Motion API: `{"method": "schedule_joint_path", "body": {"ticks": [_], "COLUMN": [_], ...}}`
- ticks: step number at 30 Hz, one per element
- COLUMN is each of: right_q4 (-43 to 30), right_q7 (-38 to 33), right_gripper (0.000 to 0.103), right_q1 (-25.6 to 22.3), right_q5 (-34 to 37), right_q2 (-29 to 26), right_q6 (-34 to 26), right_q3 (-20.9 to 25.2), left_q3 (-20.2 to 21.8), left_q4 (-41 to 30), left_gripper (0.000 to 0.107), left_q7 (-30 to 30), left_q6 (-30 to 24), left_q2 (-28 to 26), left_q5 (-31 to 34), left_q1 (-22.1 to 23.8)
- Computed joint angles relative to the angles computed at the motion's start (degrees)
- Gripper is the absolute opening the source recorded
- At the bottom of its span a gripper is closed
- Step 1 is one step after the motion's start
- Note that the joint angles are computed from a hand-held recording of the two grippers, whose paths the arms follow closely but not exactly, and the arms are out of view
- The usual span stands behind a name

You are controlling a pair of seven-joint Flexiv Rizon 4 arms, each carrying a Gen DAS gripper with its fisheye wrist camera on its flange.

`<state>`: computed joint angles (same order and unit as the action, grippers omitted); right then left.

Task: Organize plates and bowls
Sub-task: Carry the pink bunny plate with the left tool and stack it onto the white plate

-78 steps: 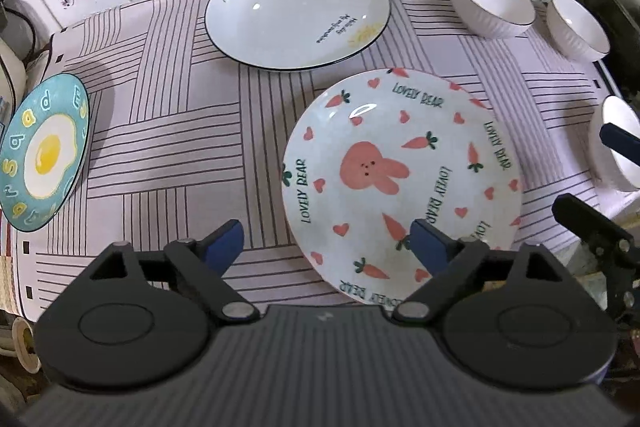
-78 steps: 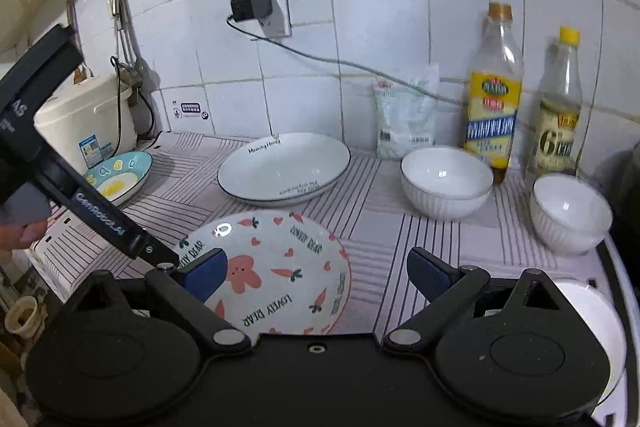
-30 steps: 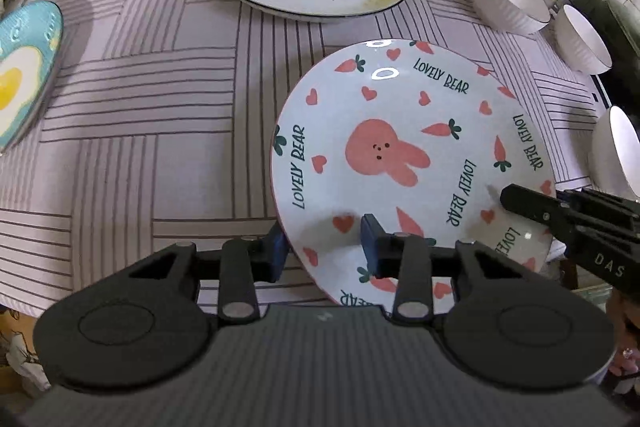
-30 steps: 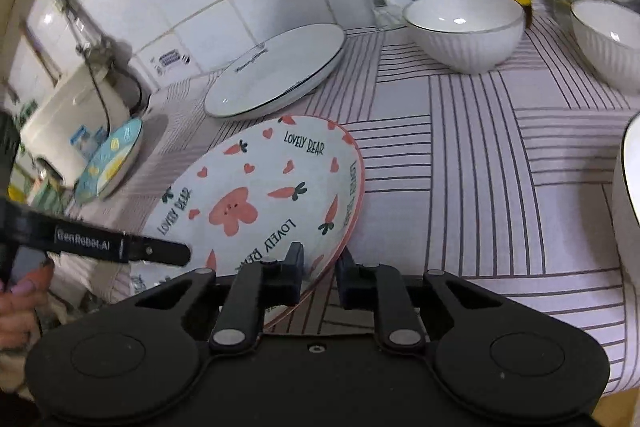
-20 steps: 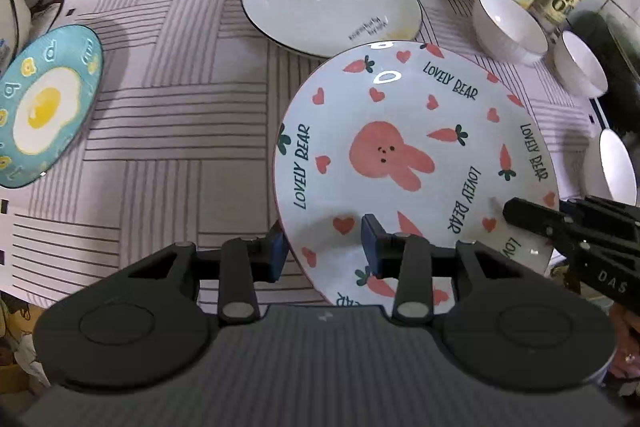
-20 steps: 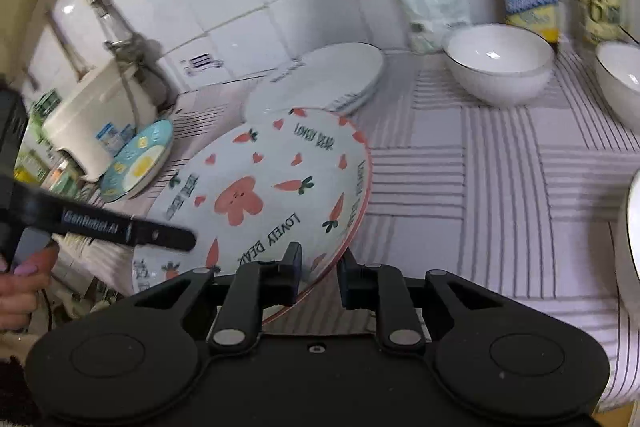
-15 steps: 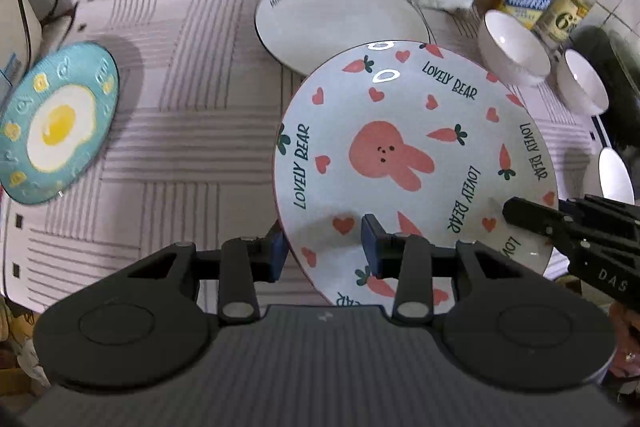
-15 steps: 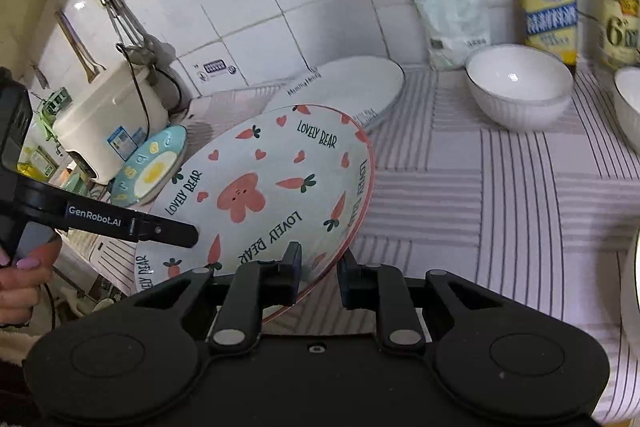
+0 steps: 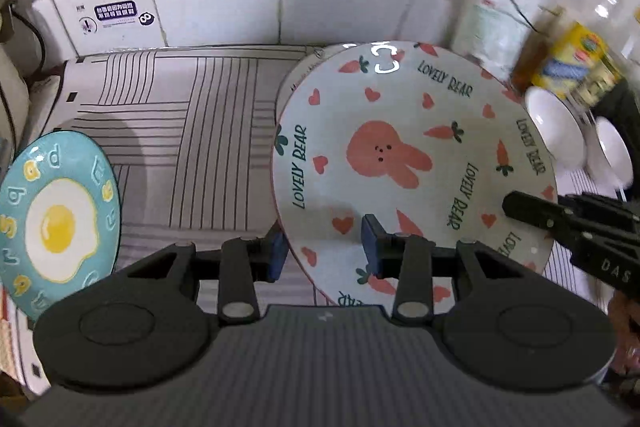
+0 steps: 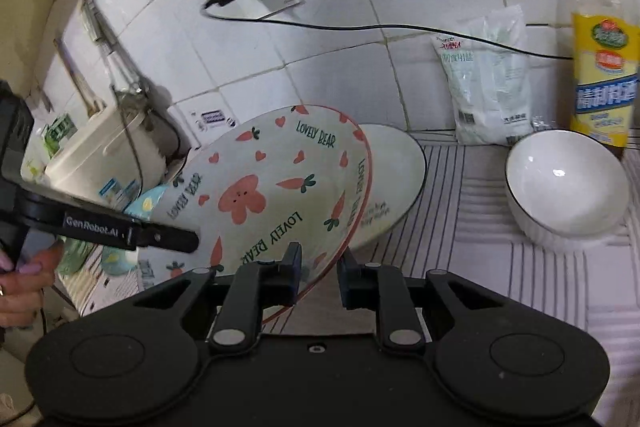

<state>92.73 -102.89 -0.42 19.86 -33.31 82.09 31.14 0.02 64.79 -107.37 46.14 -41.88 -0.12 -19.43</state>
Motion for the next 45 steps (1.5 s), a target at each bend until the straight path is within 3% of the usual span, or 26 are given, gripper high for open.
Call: {"method": "schedule_joint_path", "body": {"ticks": [7, 15, 25, 31, 40, 45], "right_q4": [-7.01, -11.22, -9.54, -8.96, -10.98, -12.5], "right_q7": [4.99, 12.91, 22.71, 31.87, 39.66, 42.39], "right_gripper": [0.023, 0.023, 0.023, 0.027, 0.036, 0.039], "right_q1": [4.19, 7.67, 13.43, 21.22, 22.91, 22.51], "right_q5": [-3.24, -7.22, -15.52, -27.43, -35.35, -36.81], "right_q2": [-5.08, -8.34, -6.71, -5.49, -6.24, -7.39], "right_q6": [-1.49, -5.45, -7.35, -11.11, -17.86, -20.45], "right_q3": [-4.79, -9.31, -17.14, -26.75, -29.16, -28.9], "left_q3": [0.34, -0.53, 0.32, 0.62, 1.45, 2.69], "left_q4": [-11.8, -19.07, -29.54, -34.01, -43.43, -53.46], "left_gripper": [0.037, 0.037, 0.038, 0.038, 0.038, 0.038], "left_q7": [0.2, -0.59, -3.06, -3.79, -4.51, -4.96], "left_q6": [-6.51, -13.13, -22.02, -24.94, -32.36, -38.41], "left_q2": [-7.58, -12.89, -17.98, -20.26, -24.3, -28.71], "left_q5": [-1.31, -3.91, -3.87, -2.92, -1.66, -1.34], "left_q1": [1.28, 2.44, 1.99, 1.64, 0.44, -0.09]}}
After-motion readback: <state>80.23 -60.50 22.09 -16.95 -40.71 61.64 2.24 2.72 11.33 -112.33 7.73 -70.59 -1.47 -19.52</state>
